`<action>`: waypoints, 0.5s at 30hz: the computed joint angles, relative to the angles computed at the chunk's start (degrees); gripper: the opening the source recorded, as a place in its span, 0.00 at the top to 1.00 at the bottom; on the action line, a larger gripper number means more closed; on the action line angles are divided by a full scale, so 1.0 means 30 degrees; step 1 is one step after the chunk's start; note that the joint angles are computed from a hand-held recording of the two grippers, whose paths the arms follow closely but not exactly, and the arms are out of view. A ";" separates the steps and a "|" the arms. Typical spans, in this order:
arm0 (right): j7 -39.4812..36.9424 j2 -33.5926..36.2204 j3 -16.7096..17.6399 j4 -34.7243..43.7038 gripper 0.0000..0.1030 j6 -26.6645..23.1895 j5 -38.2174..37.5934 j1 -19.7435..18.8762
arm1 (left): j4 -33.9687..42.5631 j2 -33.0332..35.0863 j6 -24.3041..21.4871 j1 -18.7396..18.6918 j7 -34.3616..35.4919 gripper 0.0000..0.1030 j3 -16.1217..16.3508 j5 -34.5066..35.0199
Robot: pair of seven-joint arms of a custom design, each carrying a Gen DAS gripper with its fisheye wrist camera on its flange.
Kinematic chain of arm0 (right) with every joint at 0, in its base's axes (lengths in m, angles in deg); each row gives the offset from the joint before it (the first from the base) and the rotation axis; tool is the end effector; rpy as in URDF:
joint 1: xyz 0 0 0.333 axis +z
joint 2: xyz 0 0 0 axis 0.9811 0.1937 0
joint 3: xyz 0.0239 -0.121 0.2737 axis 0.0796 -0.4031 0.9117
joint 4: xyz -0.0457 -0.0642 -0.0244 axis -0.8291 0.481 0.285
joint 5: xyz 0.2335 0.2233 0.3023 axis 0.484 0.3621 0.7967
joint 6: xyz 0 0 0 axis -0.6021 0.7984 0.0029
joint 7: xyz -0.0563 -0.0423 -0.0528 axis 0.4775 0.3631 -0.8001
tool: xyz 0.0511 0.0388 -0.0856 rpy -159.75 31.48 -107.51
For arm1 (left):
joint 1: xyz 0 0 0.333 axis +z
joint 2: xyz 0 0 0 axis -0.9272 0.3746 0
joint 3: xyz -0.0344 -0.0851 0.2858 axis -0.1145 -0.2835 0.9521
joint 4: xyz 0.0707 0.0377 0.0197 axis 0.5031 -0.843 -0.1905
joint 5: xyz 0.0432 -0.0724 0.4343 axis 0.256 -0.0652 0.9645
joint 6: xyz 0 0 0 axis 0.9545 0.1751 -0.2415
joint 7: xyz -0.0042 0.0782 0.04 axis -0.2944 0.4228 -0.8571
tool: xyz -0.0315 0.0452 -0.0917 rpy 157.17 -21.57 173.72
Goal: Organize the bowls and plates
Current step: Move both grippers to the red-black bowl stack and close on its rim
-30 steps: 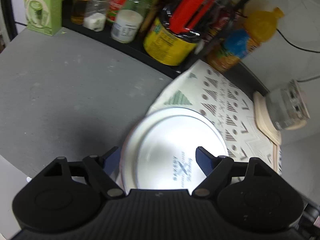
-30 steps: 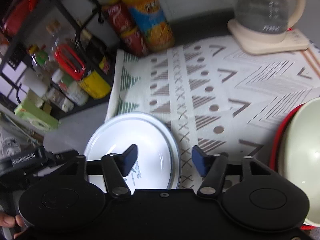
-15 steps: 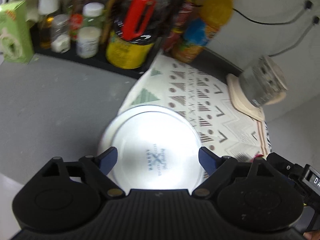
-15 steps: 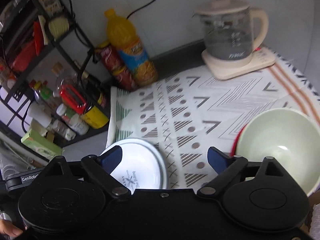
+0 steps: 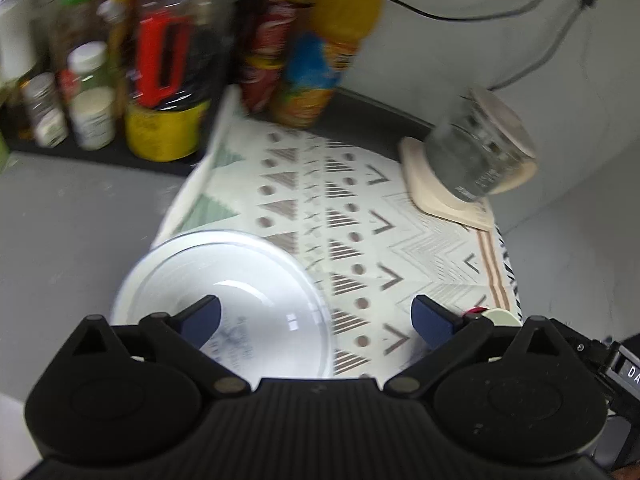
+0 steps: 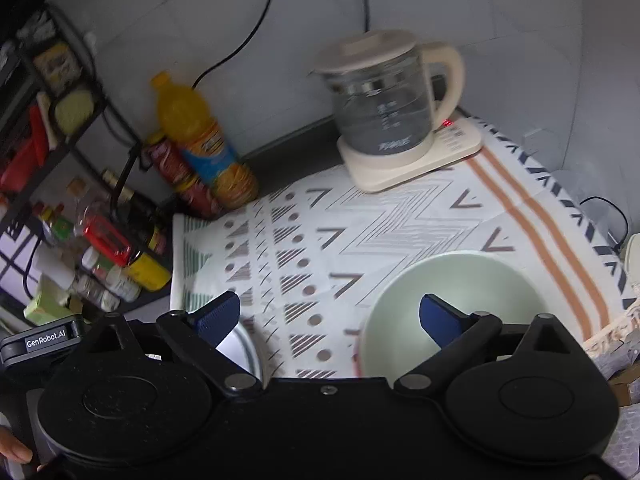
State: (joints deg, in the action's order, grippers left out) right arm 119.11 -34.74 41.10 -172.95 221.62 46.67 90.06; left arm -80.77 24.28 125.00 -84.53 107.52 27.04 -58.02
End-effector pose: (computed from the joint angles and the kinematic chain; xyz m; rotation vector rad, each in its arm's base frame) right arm 0.5912 0.0805 0.5329 -1.6920 1.8036 -0.2786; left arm 0.6032 -0.3188 0.4980 -2.3570 1.6235 -0.8812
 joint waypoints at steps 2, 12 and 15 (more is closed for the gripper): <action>0.0425 -0.0042 -0.0066 -0.0096 0.04 0.0175 -0.0487 -0.0306 | 0.1105 0.0900 -0.0437 -0.0203 0.0182 0.00 -0.0111 0.0013; -0.0448 0.0343 -0.0801 -0.0087 0.00 -0.0372 -0.0650 -0.1329 | 0.5648 0.4699 -0.1796 -0.1758 0.1591 0.00 -0.0037 -0.0822; -0.0818 0.0690 -0.0931 0.0131 0.00 -0.0653 -0.0546 -0.1682 | 0.7273 0.5995 -0.2507 -0.2178 0.2121 0.00 -0.0024 -0.1363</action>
